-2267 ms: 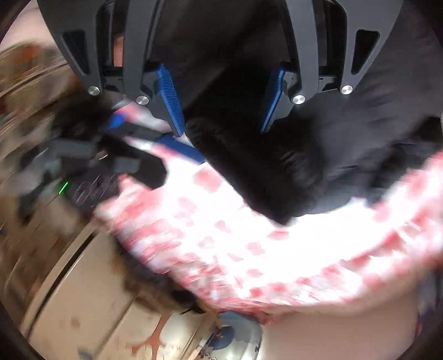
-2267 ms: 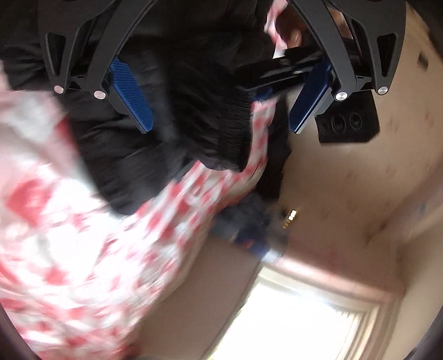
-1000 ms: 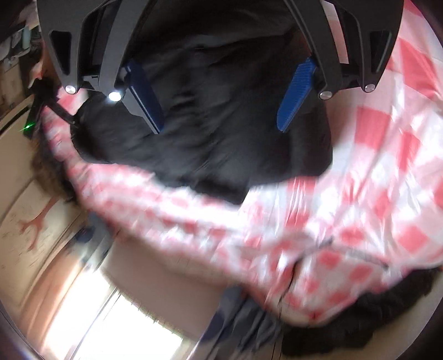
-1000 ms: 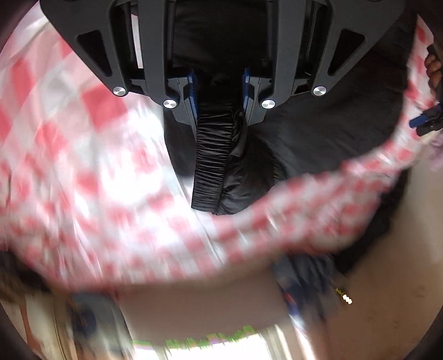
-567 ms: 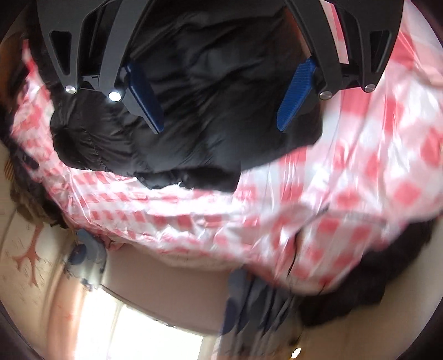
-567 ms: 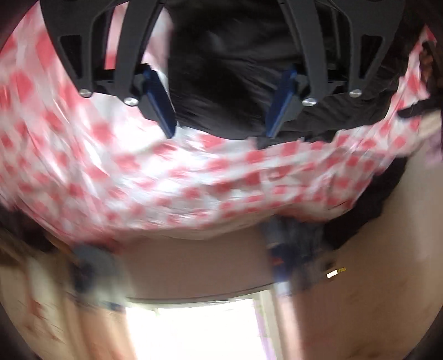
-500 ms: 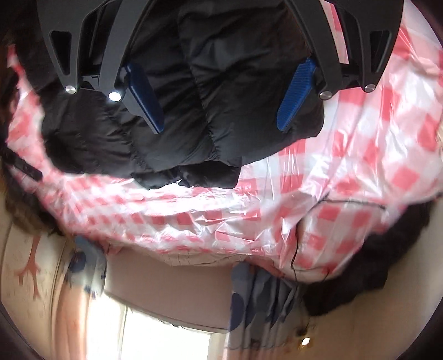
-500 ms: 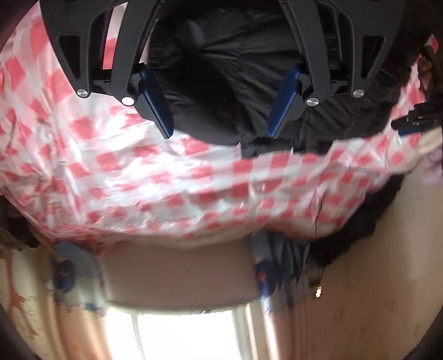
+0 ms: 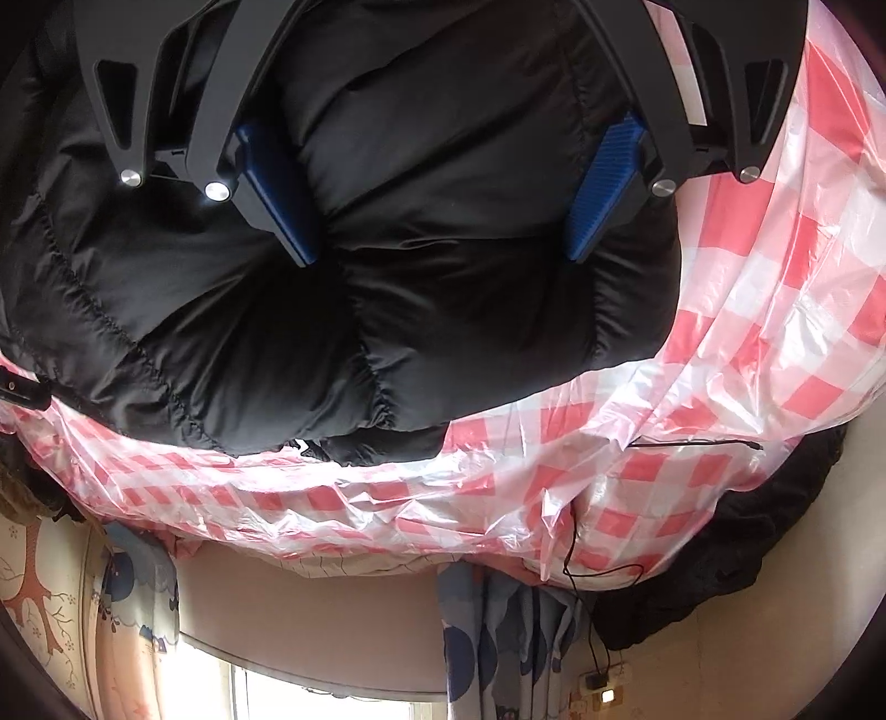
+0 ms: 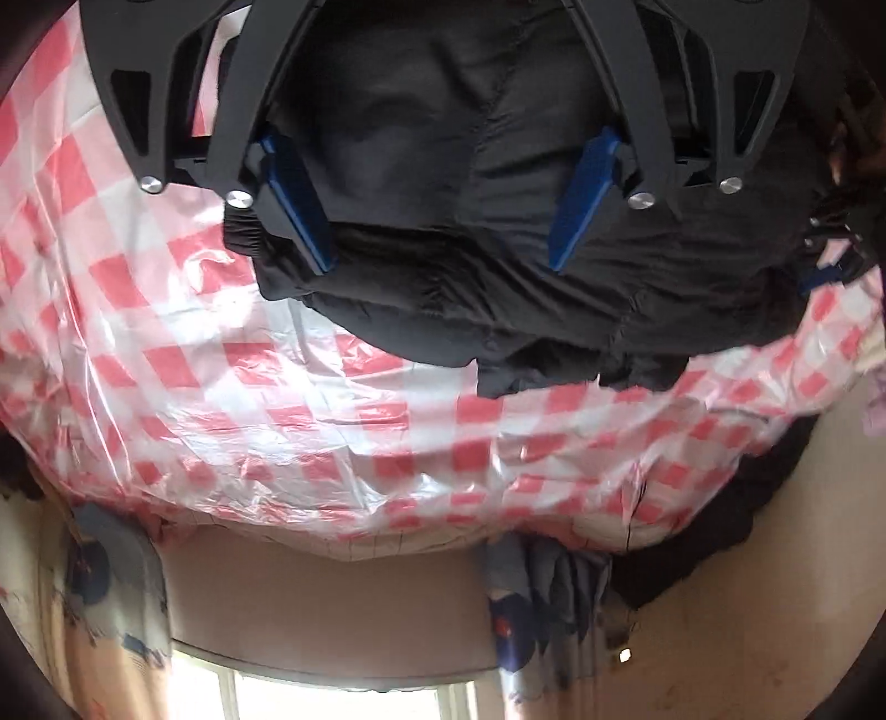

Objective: Fold large clothes

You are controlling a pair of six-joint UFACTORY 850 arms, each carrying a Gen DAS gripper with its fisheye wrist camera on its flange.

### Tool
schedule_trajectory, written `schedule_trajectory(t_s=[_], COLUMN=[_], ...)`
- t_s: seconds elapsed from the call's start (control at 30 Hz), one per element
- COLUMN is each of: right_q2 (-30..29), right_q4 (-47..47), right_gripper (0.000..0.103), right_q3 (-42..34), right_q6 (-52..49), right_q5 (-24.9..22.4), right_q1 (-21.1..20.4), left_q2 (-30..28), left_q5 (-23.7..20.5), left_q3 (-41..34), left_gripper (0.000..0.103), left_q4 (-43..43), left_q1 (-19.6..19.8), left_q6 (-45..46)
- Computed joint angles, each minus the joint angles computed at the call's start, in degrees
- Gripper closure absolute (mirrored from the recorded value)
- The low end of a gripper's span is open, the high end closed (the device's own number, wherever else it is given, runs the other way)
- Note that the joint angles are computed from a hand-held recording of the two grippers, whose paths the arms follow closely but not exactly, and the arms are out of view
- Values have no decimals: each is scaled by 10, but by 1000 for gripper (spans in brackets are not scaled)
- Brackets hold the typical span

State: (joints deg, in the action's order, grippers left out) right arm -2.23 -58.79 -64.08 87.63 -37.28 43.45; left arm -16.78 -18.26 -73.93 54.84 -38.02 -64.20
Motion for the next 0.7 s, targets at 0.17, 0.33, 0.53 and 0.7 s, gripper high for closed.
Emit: schedule_trajectory(t_s=[0.17,0.33,0.53,0.7], right_q2=[-15,-10,-52,-59], right_q4=[138,12,96,183], right_gripper=[23,24,15,14], right_q3=[19,-9,-44,-42], right_q6=[-65,2,-123,-182], right_q5=[80,-8,35,56], right_q1=[-55,16,16,-4], left_q2=[8,7,8,9], left_q5=[12,1,2,1], left_q3=[14,18,21,25], left_gripper=[16,16,16,15], left_q4=[51,90,102,112], left_q1=[-2,-8,-8,-9], left_q6=[-50,-85,-98,-107])
